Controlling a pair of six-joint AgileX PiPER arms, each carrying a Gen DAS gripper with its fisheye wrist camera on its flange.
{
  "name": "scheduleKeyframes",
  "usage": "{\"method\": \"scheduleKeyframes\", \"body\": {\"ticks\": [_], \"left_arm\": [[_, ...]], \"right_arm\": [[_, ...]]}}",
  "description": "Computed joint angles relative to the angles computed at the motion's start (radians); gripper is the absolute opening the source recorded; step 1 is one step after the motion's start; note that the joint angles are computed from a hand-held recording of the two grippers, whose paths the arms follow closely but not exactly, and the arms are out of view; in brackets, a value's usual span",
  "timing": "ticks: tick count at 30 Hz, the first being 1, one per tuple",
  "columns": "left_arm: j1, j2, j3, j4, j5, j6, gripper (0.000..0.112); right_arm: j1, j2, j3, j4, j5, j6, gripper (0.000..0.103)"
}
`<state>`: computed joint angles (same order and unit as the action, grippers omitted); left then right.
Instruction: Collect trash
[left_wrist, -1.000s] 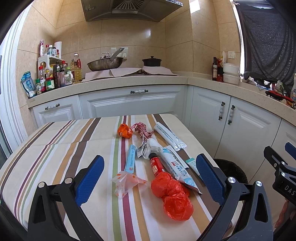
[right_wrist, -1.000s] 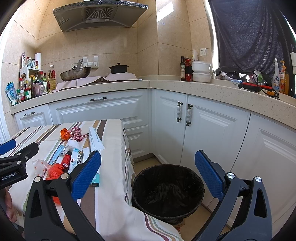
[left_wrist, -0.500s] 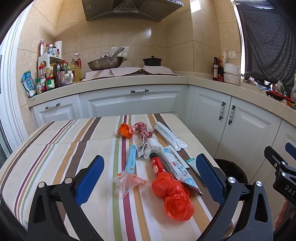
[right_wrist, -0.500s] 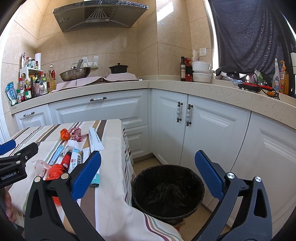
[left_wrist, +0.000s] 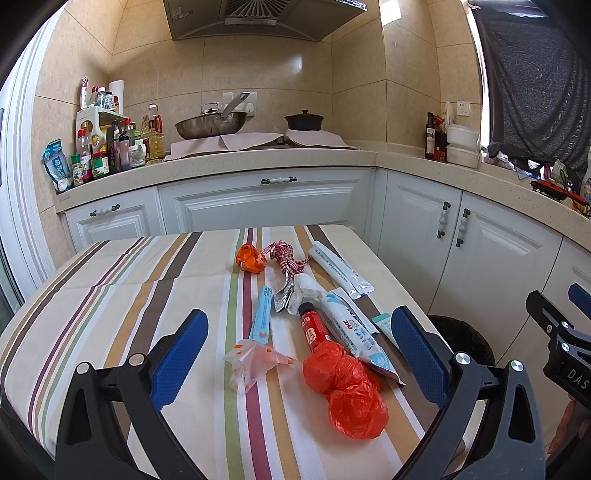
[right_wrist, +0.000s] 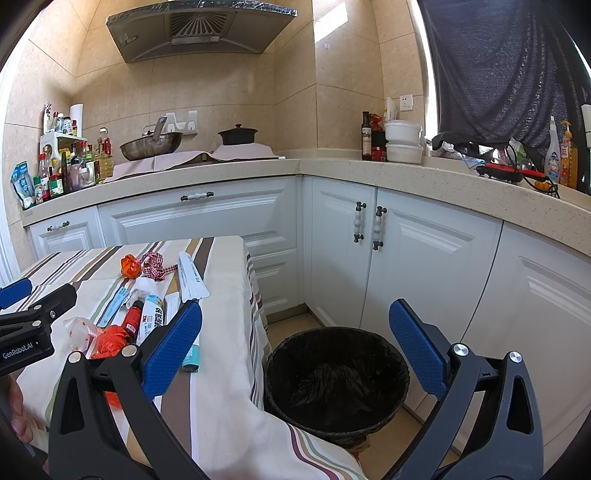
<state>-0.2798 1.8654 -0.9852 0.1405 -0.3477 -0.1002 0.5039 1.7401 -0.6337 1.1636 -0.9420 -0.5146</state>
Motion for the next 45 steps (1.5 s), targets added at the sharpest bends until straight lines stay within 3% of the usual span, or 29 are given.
{"method": "scheduleKeyframes", "body": {"ticks": [17, 25, 34, 40, 45], "left_arm": [[0.015, 0.015, 0.015, 0.057, 0.0, -0.024, 0.097], [0.058, 0.037, 0.008, 0.231, 0.036, -0.179, 0.097], [0.072, 0.067, 0.005, 0.178, 0.054, -0.14, 0.097], [0.077, 0.076, 0.004, 0.045, 0.055, 0.006, 0.097], [0.079, 0.105, -0.046, 0.016, 0.065, 0.038, 0.097]], "right_arm": [[-0.003, 0.05, -0.029, -0.02, 0.028, 0.021, 0.099], [0.006, 0.094, -0.065, -0.027, 0.06, 0.02, 0.099], [-0.012, 0.13, -0.091, -0.063, 0.117, 0.034, 0.099], [-0.037, 0.143, -0.108, -0.099, 0.151, 0.055, 0.099], [-0.05, 0.166, -0.13, -0.125, 0.179, 0.062, 0.099]]}}
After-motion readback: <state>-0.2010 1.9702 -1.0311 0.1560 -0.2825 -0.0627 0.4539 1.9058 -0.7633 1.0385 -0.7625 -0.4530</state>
